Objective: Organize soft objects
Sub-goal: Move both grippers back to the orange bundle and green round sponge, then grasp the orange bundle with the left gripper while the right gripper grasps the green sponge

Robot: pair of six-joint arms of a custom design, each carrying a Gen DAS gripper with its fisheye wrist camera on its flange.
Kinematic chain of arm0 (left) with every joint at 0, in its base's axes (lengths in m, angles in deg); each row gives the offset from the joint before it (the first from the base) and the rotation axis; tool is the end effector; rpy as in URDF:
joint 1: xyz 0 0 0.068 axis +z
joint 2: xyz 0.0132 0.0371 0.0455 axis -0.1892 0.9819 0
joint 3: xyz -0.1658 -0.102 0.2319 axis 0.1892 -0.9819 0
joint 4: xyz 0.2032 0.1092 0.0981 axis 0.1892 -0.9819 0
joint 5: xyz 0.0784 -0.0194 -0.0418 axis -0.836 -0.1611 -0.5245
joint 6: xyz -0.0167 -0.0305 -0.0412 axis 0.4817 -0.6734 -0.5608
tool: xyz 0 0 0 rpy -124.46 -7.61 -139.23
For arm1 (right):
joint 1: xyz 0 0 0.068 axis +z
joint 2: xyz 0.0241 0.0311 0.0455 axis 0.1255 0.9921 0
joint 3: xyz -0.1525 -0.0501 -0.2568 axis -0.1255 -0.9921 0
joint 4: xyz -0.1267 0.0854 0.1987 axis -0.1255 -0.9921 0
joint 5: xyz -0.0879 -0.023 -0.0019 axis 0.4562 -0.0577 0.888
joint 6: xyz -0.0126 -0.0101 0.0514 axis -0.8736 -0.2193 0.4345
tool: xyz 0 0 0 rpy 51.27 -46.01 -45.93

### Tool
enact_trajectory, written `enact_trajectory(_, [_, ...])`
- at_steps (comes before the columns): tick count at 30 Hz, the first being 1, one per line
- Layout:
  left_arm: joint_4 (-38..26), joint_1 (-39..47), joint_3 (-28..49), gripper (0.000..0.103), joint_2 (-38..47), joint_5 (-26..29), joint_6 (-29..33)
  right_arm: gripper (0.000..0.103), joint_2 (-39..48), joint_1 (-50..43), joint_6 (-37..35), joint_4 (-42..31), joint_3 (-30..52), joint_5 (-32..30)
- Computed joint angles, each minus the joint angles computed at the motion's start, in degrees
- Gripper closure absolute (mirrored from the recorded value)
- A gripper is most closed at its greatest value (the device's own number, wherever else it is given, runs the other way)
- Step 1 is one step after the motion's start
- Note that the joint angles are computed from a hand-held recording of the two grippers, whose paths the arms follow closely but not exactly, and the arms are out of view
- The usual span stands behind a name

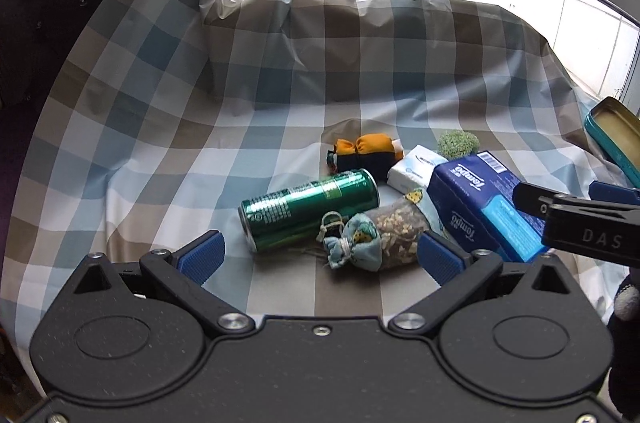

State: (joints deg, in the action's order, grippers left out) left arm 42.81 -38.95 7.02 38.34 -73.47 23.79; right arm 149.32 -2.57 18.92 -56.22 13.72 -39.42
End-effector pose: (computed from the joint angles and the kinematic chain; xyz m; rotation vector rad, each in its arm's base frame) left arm 0.3008 -0.1433 0.3001 -0.1315 2.2925 0.0465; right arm 0.3306 -0.0444 0.2940 -0.1622 2.2082 0.2246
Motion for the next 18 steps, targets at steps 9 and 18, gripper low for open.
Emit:
enact_trajectory(9, [0.8,6.1,11.8,0.003,11.6,4.8,4.9,0.004,23.3,5.5,7.1,-3.7,24.8,5.6])
enact_trajectory(18, [0.4,10.1,20.1,0.003,20.0,7.5,2.9,0.007,43.3,9.6,13.4,-15.3,50.9,15.0])
